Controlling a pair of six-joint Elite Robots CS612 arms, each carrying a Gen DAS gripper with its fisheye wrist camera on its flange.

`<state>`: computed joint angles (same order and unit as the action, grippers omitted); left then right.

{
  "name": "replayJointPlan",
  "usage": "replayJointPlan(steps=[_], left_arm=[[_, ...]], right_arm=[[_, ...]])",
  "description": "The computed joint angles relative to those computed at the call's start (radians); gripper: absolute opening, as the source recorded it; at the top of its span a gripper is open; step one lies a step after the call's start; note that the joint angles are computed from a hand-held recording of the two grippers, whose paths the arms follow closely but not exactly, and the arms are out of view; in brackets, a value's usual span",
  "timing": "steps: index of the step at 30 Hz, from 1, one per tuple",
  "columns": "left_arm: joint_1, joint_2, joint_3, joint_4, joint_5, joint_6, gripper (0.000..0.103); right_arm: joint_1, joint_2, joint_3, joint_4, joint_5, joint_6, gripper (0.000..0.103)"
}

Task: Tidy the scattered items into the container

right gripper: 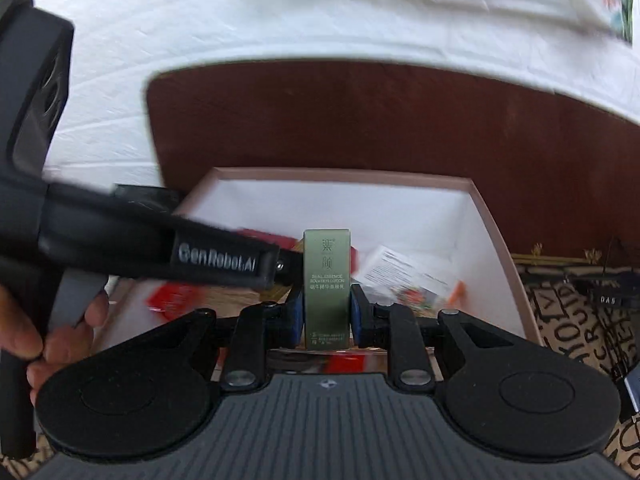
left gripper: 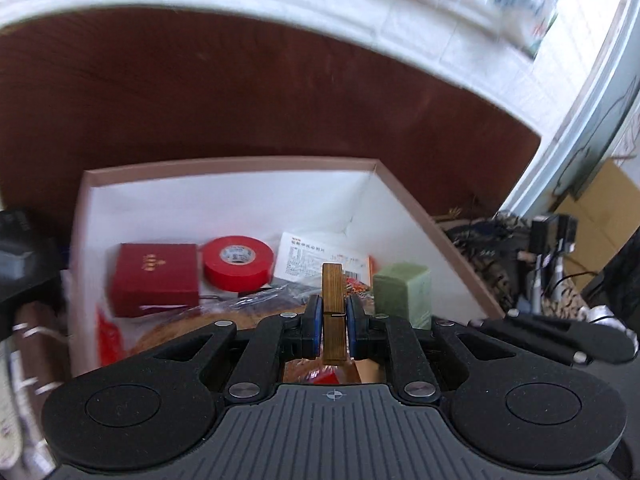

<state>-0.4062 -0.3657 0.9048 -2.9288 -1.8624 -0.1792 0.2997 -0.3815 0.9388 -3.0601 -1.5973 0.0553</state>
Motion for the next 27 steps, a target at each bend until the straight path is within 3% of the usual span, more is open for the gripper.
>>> replayJointPlan(steps=[2,3,4,5,7,9,10,12,17,23,27], left_arm=[[0.001,0.032,-0.049,0.022,-0.012,-0.014,0.013],[0.002,0.048,-0.072,0.024,-0.017,-0.026,0.020],[0.003,0.061,-0.086,0.006,-0.016,-0.043,0.037],[0.003,0.072,-0.095,-0.027,-0.007,-0.066,0.068],[0.004,0.082,-0.100,-0.081,0.025,-0.104,0.103],[0.005,0.088,-0.097,-0.134,0.048,-0.118,0.103],[0.009,0.089,-0.101,-0.131,0.038,-0.114,0.103],[0.012,0.088,-0.106,-0.113,0.037,-0.124,0.103],[0.011,0.058,-0.053,-0.096,0.045,-0.126,0.103],[0.004,-0.021,0.096,-0.196,0.074,-0.061,0.103],[-0.005,-0.098,0.252,-0.288,0.141,-0.013,0.103]], right_arm=[[-0.008,0.019,-0.037,0.045,-0.008,-0.009,0.026],[-0.012,0.029,-0.057,0.066,-0.012,-0.014,0.026],[-0.015,0.040,-0.078,0.086,-0.015,-0.017,0.026],[-0.019,0.051,-0.099,0.104,-0.015,-0.014,0.026],[-0.023,0.074,-0.139,0.128,-0.034,0.001,0.032],[-0.019,0.085,-0.151,0.098,-0.077,0.007,0.083],[-0.015,0.090,-0.143,0.039,-0.108,-0.002,0.088],[-0.012,0.088,-0.126,-0.016,-0.133,-0.030,0.091],[-0.020,0.053,-0.049,-0.050,-0.073,0.024,0.102],[-0.021,-0.005,0.025,0.029,0.004,0.063,0.103],[-0.010,-0.054,0.110,-0.001,0.021,0.087,0.103]])
